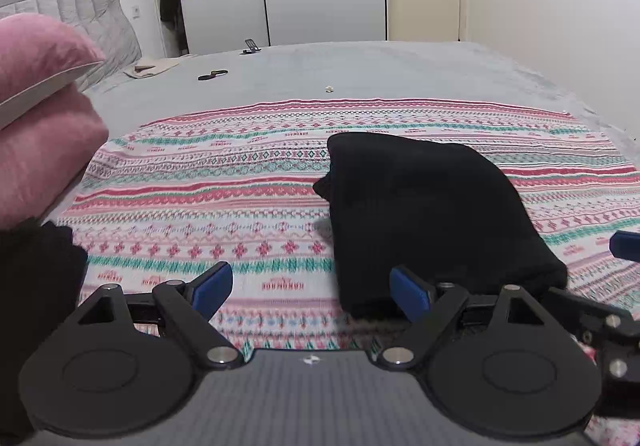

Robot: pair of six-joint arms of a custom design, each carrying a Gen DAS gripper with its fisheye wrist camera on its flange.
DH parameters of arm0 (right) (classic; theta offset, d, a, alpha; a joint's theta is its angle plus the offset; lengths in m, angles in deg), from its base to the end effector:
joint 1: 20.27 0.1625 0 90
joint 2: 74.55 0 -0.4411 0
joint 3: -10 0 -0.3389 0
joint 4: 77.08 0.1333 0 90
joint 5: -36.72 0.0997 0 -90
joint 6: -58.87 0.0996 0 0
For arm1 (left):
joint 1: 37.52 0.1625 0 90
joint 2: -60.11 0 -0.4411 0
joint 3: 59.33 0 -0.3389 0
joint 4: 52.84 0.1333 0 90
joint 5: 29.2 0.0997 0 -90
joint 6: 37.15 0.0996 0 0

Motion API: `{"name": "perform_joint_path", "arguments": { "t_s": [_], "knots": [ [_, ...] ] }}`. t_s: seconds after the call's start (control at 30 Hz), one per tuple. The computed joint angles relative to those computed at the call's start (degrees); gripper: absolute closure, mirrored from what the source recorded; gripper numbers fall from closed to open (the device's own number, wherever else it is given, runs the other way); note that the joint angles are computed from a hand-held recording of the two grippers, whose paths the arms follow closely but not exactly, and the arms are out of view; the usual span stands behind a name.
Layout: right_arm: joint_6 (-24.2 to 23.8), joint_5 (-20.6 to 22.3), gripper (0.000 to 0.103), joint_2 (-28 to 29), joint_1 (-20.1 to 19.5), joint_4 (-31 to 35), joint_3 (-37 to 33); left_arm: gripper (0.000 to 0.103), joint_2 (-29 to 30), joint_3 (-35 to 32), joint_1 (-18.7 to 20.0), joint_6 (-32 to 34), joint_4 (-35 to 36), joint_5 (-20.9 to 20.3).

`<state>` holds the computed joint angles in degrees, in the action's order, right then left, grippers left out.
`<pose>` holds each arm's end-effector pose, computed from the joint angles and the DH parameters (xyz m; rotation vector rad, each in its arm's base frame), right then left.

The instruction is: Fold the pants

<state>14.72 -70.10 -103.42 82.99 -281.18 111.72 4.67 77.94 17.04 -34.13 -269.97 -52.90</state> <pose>0.2448 -0.5834 0.0457 1.1021 -2.3086 0.8261 -0.0473 -0.4536 0.2330 0.1411 2.0262 -1.1425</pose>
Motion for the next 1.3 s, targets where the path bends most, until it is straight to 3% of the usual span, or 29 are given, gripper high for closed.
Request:
{"name": "perform_joint_path", "arguments": {
  "t_s": [0.3,0.43,0.53,0.63,0.73,0.83,1.3],
  "knots": [
    [3.51,2.25,0.011,-3.72,-0.36,-8.27,9.77,0.005,-3.67,11.56,-6.15,-18.63,6.24,1.49],
    [6.21,4.06,0.011,-5.54,-1.07,-10.04,13.2,0.002,-3.54,14.83,-8.5,-23.39,6.15,2.93],
    [8.17,5.19,0.006,-6.29,-1.87,-12.35,15.76,0.0,-1.93,15.71,-8.53,-22.23,2.95,2.76],
    [5.83,4.38,0.004,-4.59,-2.22,-14.64,15.28,0.0,0.52,13.92,-6.19,-18.28,0.66,2.53],
    [5.45,0.71,0.004,-2.29,-2.4,-14.02,12.94,0.0,0.38,12.03,-3.45,-19.31,3.97,1.71],
    [5.76,-0.28,0.004,-1.34,-2.77,-13.34,12.0,0.0,-0.31,11.17,-2.15,-21.62,6.38,0.97],
    [3.71,-2.89,0.003,0.62,-2.46,-16.34,11.28,0.0,1.25,11.83,-3.03,-17.26,-0.67,-0.68]
  ]
}}
